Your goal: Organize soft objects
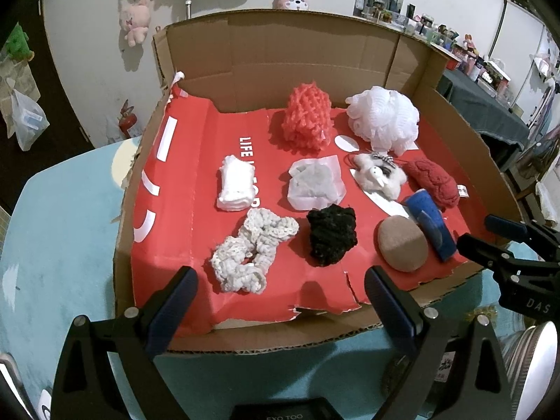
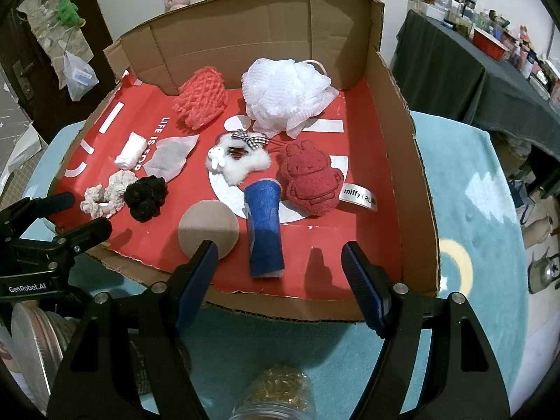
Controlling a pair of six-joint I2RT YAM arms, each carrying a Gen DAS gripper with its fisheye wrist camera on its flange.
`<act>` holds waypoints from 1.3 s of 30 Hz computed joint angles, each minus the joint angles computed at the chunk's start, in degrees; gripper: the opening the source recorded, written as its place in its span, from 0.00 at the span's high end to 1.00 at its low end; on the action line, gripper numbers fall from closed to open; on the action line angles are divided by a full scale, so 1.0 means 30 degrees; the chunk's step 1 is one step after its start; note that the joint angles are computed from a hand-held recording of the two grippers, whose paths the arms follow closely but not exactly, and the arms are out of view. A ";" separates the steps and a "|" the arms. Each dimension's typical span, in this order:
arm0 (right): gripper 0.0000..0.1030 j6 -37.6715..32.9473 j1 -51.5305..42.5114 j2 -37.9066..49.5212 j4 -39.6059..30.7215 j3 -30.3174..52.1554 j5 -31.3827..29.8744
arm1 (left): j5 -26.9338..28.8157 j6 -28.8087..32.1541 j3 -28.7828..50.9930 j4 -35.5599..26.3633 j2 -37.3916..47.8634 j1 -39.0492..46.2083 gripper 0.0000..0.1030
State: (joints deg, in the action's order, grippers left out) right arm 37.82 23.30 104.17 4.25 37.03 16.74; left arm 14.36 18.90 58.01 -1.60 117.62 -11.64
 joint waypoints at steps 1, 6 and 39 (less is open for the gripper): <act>0.30 0.0000 0.0000 0.0000 0.0000 0.0000 0.0000 | -0.0005 0.0002 0.0023 -0.0043 -0.0027 -0.0012 0.05; 0.30 -0.0054 -0.0002 -0.0008 -0.0027 0.0002 0.0006 | -0.0097 0.0029 0.0121 -0.0052 -0.0015 -0.0027 0.05; 0.30 -0.0014 -0.0032 -0.0058 0.0160 -0.0090 -0.0009 | -0.0251 -0.0034 -0.0015 0.0302 0.0012 -0.0089 0.05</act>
